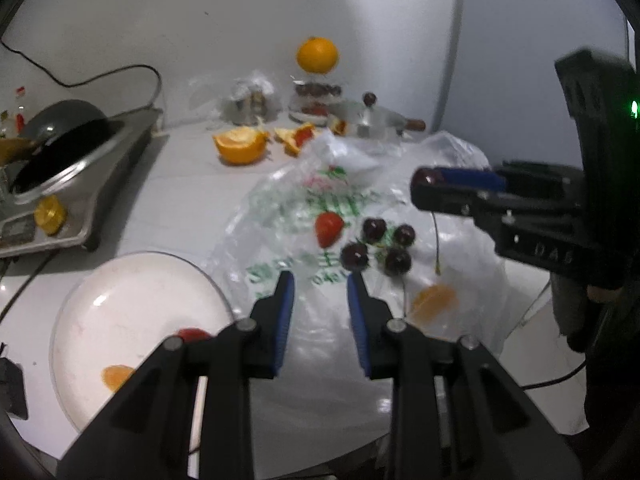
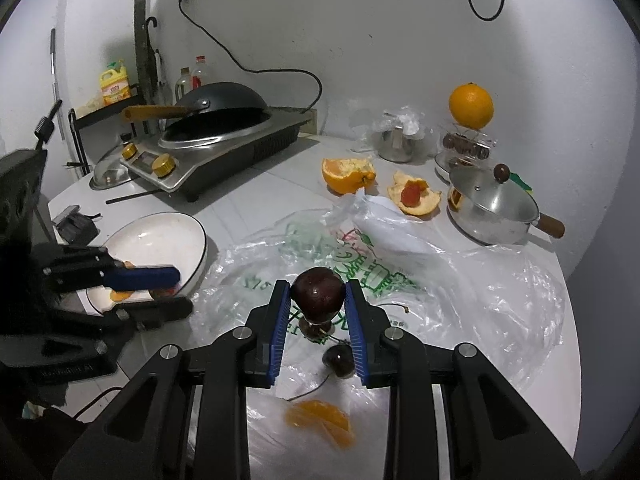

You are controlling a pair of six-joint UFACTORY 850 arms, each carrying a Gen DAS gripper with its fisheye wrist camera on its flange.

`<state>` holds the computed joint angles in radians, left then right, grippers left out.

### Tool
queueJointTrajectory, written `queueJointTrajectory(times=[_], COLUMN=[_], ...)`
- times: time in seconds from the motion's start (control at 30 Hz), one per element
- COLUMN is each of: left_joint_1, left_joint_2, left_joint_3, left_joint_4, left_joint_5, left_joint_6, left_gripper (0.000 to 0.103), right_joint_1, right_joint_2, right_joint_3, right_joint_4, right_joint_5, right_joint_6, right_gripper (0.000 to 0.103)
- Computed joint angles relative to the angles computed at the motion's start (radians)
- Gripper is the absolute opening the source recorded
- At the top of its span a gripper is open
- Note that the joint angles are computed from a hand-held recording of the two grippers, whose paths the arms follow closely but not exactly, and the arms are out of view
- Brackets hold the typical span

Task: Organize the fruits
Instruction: 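Grasp a cherry by its body with the left tool while the right tool holds its cherry, then carry both cherries over the white plate and lower them toward it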

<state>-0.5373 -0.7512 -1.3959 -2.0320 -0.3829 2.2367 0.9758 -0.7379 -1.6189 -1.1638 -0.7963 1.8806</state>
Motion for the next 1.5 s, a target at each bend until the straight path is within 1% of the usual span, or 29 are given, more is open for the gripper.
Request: queueJointTrajectory(times=[0.03, 0.1, 0.23, 0.3, 0.43, 0.47, 0.5, 0.57, 0.63, 0.73, 0.8, 0.93, 1.0, 1.17, 1.2, 1.27, 1.4, 1.5], left_joint_1=[-0.006, -0.021, -0.046, -0.056, -0.068, -0.071, -0.075, -0.079, -0.085, -0.083, -0.082, -0.074, -0.065, -0.039, -0.035, -0.030, -0.010, 0.004], left_joint_2=[-0.005, -0.025, -0.079, -0.097, -0.128, -0.131, -0.136, -0.157, -0.172, -0.173, -0.168, -0.149, -0.131, -0.075, -0.067, -0.045, -0.014, -0.007], left_joint_3=[-0.004, -0.023, -0.082, -0.101, -0.140, -0.141, -0.149, -0.180, -0.197, -0.197, -0.188, -0.165, -0.146, -0.088, -0.080, -0.056, -0.021, -0.016], left_joint_4=[0.007, 0.076, 0.269, 0.311, 0.415, 0.398, 0.414, 0.517, 0.567, 0.551, 0.512, 0.436, 0.381, 0.169, 0.143, 0.040, -0.049, -0.067], left_joint_5=[0.002, 0.009, 0.044, 0.065, 0.083, 0.094, 0.106, 0.119, 0.141, 0.135, 0.129, 0.110, 0.088, 0.037, 0.034, 0.038, 0.020, 0.017], left_joint_6=[0.001, -0.035, -0.195, -0.231, -0.327, -0.307, -0.322, -0.425, -0.475, -0.451, -0.408, -0.334, -0.286, -0.100, -0.076, 0.028, 0.115, 0.128], left_gripper=[0.029, 0.029, 0.029, 0.034, 0.034, 0.035, 0.035, 0.035, 0.035, 0.033, 0.029, 0.029, 0.029, 0.029, 0.029, 0.029, 0.029, 0.029], right_joint_1=[0.001, 0.001, 0.001, 0.000, -0.002, -0.003, -0.004, -0.006, -0.006, -0.007, -0.008, -0.008, -0.007, -0.003, -0.003, -0.003, -0.001, -0.002], right_joint_2=[0.002, 0.010, 0.029, 0.035, 0.050, 0.053, 0.056, 0.060, 0.064, 0.066, 0.065, 0.062, 0.056, 0.035, 0.030, 0.018, -0.010, -0.034], right_joint_3=[0.004, 0.021, 0.063, 0.079, 0.114, 0.122, 0.127, 0.135, 0.141, 0.143, 0.141, 0.126, 0.111, 0.061, 0.049, 0.022, -0.034, -0.079], right_joint_4=[0.002, 0.005, 0.000, -0.004, -0.019, -0.024, -0.029, -0.038, -0.044, -0.045, -0.044, -0.045, -0.043, -0.039, -0.038, -0.033, -0.025, -0.013], right_joint_5=[-0.001, -0.003, 0.005, 0.011, 0.023, 0.025, 0.027, 0.030, 0.031, 0.031, 0.028, 0.018, 0.011, -0.009, -0.012, -0.017, -0.029, -0.031], right_joint_6=[0.003, 0.015, 0.051, 0.067, 0.106, 0.115, 0.122, 0.134, 0.140, 0.141, 0.138, 0.122, 0.107, 0.060, 0.049, 0.022, -0.023, -0.060], right_gripper=[0.030, 0.030, 0.030, 0.030, 0.030, 0.030, 0.030, 0.030, 0.030, 0.030, 0.030, 0.030, 0.030, 0.030, 0.030, 0.030, 0.030, 0.030])
